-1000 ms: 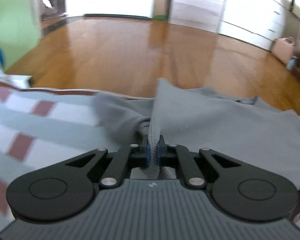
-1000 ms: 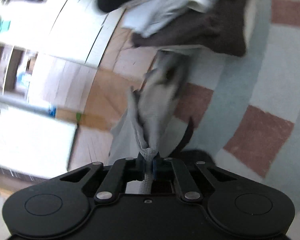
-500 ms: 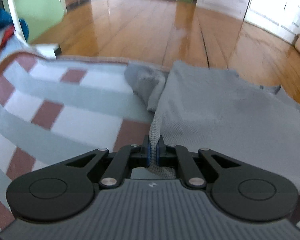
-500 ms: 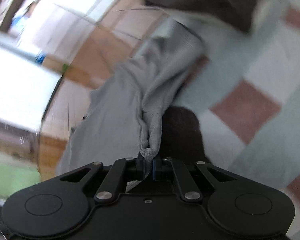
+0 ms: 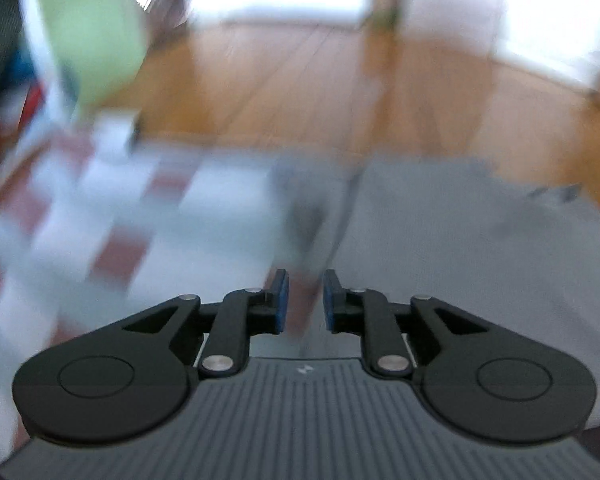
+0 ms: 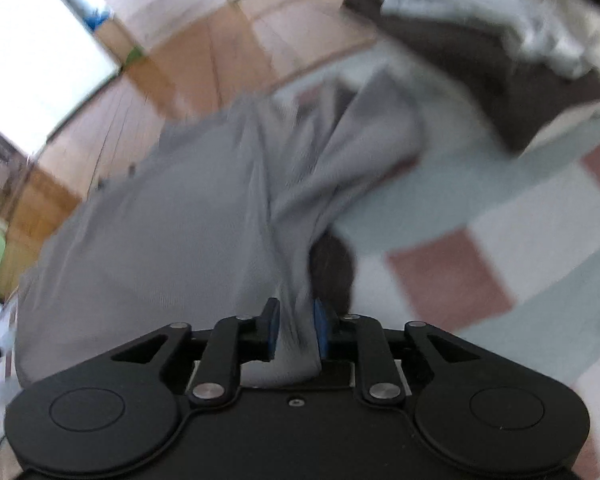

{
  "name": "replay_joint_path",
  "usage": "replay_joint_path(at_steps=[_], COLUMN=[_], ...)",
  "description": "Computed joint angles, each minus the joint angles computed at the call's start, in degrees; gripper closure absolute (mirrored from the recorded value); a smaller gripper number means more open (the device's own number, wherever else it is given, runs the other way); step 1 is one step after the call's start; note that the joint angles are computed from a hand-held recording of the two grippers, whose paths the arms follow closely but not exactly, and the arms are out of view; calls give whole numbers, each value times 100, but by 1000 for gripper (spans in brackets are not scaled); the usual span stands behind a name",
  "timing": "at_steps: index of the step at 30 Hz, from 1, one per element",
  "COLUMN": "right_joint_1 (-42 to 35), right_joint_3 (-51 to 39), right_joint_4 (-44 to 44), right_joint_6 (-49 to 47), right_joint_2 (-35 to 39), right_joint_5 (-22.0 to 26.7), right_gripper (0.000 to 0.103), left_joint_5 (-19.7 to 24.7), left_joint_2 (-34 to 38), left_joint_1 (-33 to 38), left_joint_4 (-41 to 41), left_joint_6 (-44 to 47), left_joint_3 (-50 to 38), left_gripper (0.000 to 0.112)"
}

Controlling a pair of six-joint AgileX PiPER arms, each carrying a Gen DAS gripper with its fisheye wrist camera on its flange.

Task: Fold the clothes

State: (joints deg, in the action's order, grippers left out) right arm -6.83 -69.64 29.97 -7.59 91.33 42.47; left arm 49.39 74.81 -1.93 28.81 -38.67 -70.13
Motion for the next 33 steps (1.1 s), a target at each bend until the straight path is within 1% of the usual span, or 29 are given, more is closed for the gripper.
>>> replay_joint_path(at_steps=[1, 2, 3, 4, 6, 7, 8, 9, 10, 11, 12, 13, 14, 16, 17, 19, 20, 21, 22, 23, 24, 25, 26, 27, 28, 30, 31, 32, 33], right_joint_1=[-192, -439, -633, -705, -731, -742, -731, -651, -598, -554, -535, -485, -367, -65, 42, 124, 122, 79, 30, -56, -136, -185, -247, -277, -311, -256, -222, -180, -146], right_joint_3=[54, 48, 3, -133, -581, -828, -1118, -1436, -1633, -1662, -1626, -1598, -1475, -758, -495, -372, -362, -402, -443, -472, -497, -480, -477, -413, -335, -158, -318, -503, -684], right_joint_4=[259, 746, 1119, 1262, 1291, 1281, 1134, 767, 555, 572, 769, 855, 711, -42, -614, -1629, -1871, -1884, -1668, -1247, -868, -574, -297, -163, 61, 485, 407, 190, 96], right_joint_6=[-150, -506, -730, -727, -528, -408, -205, 227, 486, 523, 349, 101, -147, -299, -92, 480, 526, 467, 529, 371, 267, 347, 410, 512, 486, 82, 68, 185, 95], right_joint_2=[-38, 66, 189, 396, 901, 1156, 1423, 1693, 1884, 1957, 2010, 1963, 1804, 1072, 815, 790, 867, 993, 1056, 1121, 1180, 1189, 1246, 1296, 1343, 1378, 1502, 1615, 1640], right_joint_5=[-49, -78, -98, -156, -191, -186, -117, -103, -129, -348, -598, -791, -1121, -2159, -2409, -2338, -2248, -2151, -2078, -2007, -1935, -1908, -1897, -1946, -2024, -2480, -2471, -2432, -2343], right_gripper=[68, 66, 65, 63, 60, 55, 53, 51, 51, 51, 65, 97, 99, 102, 102, 102, 102, 102, 101, 100, 92, 81, 69, 41, 36, 36, 44, 62, 93], left_joint_5=[-87, -102, -167, -205, -119, -28, 87, 219, 340, 368, 356, 364, 357, 309, 298, 242, 304, 347, 377, 360, 343, 336, 352, 348, 344, 305, 268, 209, 117], left_joint_2=[16, 148, 346, 561, 1100, 1427, 1726, 2035, 2332, 2550, 2726, 2863, 2924, 2915, 2890, 2841, 2859, 2881, 2898, 2895, 2893, 2894, 2901, 2912, 2924, 2936, 2946, 2968, 2963], left_joint_1=[-182, -335, -433, -526, -732, -843, -927, -1001, -1067, -1124, -1194, -1315, -1439, -1583, -1577, -1462, -1395, -1329, -1271, -1241, -1210, -1185, -1176, -1160, -1145, -1103, -1074, -1038, -987], left_joint_4=[89, 15, -287, -603, -1245, -1605, -1879, -2156, -2409, -2574, -2629, -2510, -2316, -2071, -2107, -2417, -2592, -2783, -2946, -3025, -3104, -3170, -3196, -3242, -3287, -3414, -3511, -3623, -3787], left_joint_6=[20, 109, 349, 592, 1034, 1269, 1389, 1512, 1626, 1709, 1754, 1731, 1677, 1608, 1593, 1652, 1686, 1737, 1785, 1819, 1853, 1886, 1909, 1944, 1977, 2065, 2115, 2173, 2276], left_joint_3=[-95, -272, -487, -719, -1288, -1654, -1999, -2370, -2734, -2981, -3158, -3290, -3319, -3128, -3001, -2677, -2633, -2582, -2530, -2471, -2411, -2368, -2371, -2380, -2387, -2359, -2338, -2317, -2280], left_gripper=[76, 74, 74, 74, 74, 74, 74, 74, 74, 74, 74, 74, 74, 74, 74, 74, 74, 74, 74, 74, 74, 73, 73, 71, 71, 71, 71, 71, 71])
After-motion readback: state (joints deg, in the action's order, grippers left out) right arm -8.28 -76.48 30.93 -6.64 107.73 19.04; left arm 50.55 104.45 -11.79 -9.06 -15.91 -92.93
